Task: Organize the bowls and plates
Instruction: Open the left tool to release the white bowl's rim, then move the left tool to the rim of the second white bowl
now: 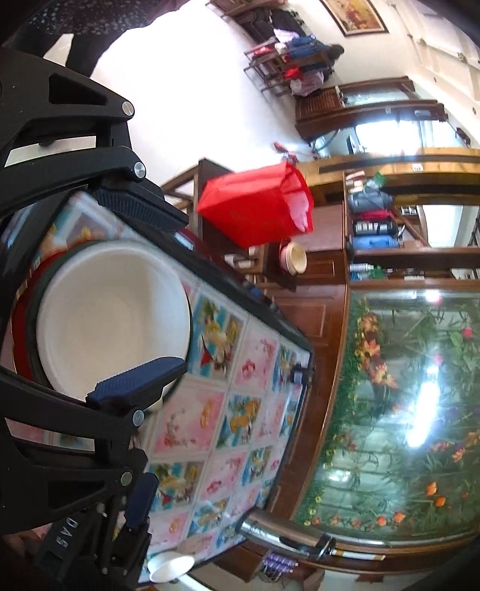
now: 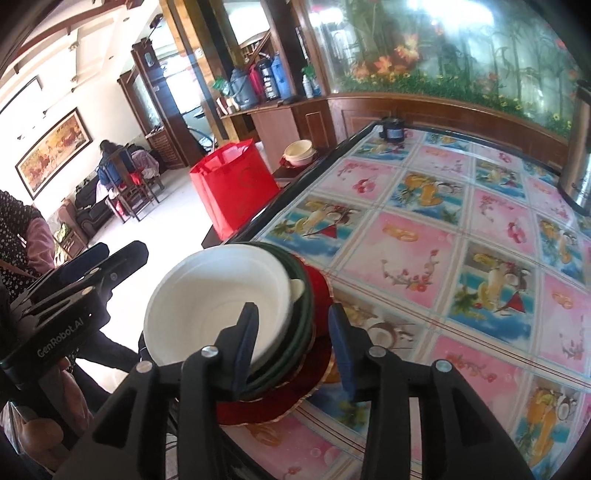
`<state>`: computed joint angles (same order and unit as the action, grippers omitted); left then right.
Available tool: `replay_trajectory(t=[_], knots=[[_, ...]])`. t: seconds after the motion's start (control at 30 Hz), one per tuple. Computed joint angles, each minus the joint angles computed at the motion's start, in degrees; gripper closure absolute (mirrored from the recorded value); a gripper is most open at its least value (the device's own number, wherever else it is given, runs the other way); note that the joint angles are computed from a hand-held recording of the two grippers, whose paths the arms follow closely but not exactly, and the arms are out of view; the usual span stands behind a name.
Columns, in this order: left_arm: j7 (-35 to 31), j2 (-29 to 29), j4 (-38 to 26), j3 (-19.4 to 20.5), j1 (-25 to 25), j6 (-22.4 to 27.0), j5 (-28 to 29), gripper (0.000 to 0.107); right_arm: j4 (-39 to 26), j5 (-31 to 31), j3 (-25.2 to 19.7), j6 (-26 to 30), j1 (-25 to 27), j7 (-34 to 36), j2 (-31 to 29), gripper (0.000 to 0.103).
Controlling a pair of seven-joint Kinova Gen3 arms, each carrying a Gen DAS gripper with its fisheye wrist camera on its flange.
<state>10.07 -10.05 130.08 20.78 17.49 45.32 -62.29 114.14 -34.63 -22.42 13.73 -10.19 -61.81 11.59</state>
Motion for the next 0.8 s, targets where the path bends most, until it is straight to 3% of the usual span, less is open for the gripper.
replay_trajectory(t=[0.13, 0.4, 0.8], knots=[[1.05, 2.99, -2.29, 0.58, 1.1, -1.54, -1.51, 0.035, 1.56, 0.51, 1.7, -0.85, 0.58, -0.97, -1.42, 0.06], [0.2, 12.34, -9.72, -1.86, 8.06, -4.16, -3.78, 0.035, 5.12, -7.25, 1.63, -0.89, 7.96, 5.88, -3.68, 0.056], [-8.38, 23.84, -22.1, -6.63, 17.27, -7.86, -0.98, 0.035, 9.2, -16.67, 13.29, 2.52, 10.87, 15.71, -7.65, 0.049]])
